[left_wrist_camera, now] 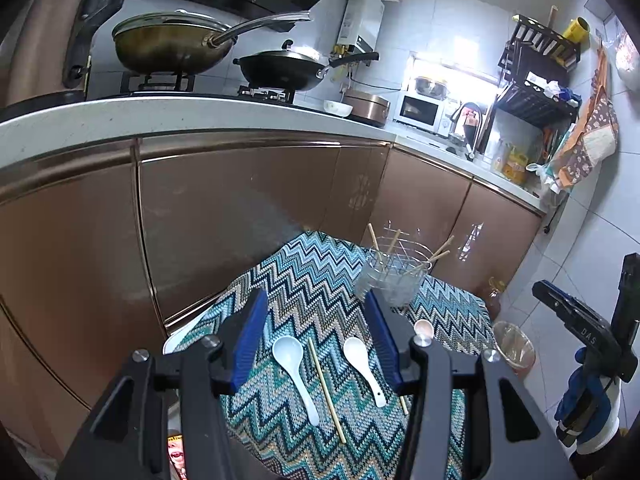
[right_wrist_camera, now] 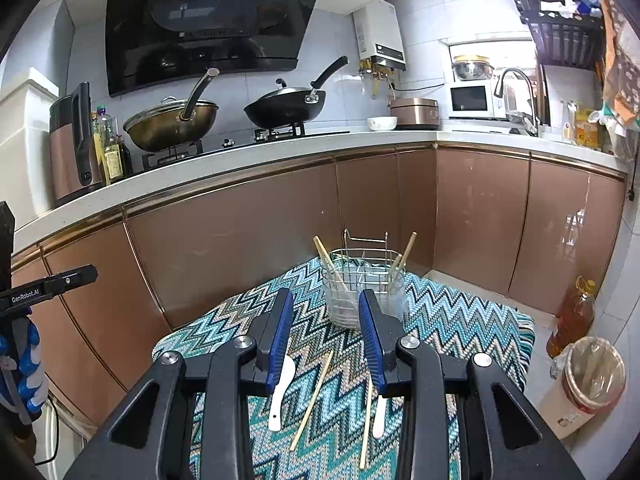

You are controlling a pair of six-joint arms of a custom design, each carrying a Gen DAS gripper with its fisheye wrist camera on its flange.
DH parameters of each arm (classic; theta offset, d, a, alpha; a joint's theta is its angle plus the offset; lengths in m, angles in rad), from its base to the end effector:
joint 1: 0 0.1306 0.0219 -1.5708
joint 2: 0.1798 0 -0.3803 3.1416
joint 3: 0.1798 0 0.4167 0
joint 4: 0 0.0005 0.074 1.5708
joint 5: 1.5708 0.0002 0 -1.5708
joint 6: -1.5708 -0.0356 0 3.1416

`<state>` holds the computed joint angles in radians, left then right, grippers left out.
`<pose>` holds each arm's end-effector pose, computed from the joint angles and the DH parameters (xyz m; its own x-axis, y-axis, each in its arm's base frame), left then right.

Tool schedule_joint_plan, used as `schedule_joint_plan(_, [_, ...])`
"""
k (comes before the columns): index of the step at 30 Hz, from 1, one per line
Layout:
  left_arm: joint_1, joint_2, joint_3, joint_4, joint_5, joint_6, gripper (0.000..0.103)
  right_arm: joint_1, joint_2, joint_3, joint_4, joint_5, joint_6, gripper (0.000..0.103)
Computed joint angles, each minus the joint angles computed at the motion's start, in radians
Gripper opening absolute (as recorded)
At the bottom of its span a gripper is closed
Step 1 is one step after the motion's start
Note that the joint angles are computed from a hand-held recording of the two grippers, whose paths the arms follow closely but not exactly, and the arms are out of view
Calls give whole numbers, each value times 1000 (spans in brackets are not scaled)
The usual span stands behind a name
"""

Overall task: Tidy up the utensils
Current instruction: 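Withdraw both open grippers from the basket back over the table, then grasp the pale pink spoon with the right gripper while the left gripper grasps a white spoon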

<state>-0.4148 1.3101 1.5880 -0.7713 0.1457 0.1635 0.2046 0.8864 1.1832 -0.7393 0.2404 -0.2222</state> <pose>0.4443 -0.2019 0.5721 -0.5116 0.0493 -0.8578 0.4383 0.8736 -0.2112 0.3294 0.0592 0.5387 -0.4060 0.1344 -0.9039 0.1054 0.9894 0.0997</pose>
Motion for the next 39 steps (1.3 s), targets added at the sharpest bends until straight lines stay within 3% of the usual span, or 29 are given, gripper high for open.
schedule_joint_plan(8, [5, 5, 1, -28, 30, 6, 49, -9, -27, -10, -21, 3, -13, 34])
schedule_joint_plan(14, [-5, 91, 60, -110, 130, 13, 49, -59, 10, -12, -34, -64, -26, 34])
schedule_joint_plan(19, [-31, 217, 150, -204, 209, 19, 49, -139, 73, -15, -46, -180, -34, 34])
schedule_joint_plan(27, [-71, 470, 354, -357, 252, 34, 48, -292, 242, 9, -74, -411, -14, 34])
schedule_joint_plan(39, [-80, 764, 657, -531, 271, 69, 37, -416, 554, 155, -157, -639, 115, 34])
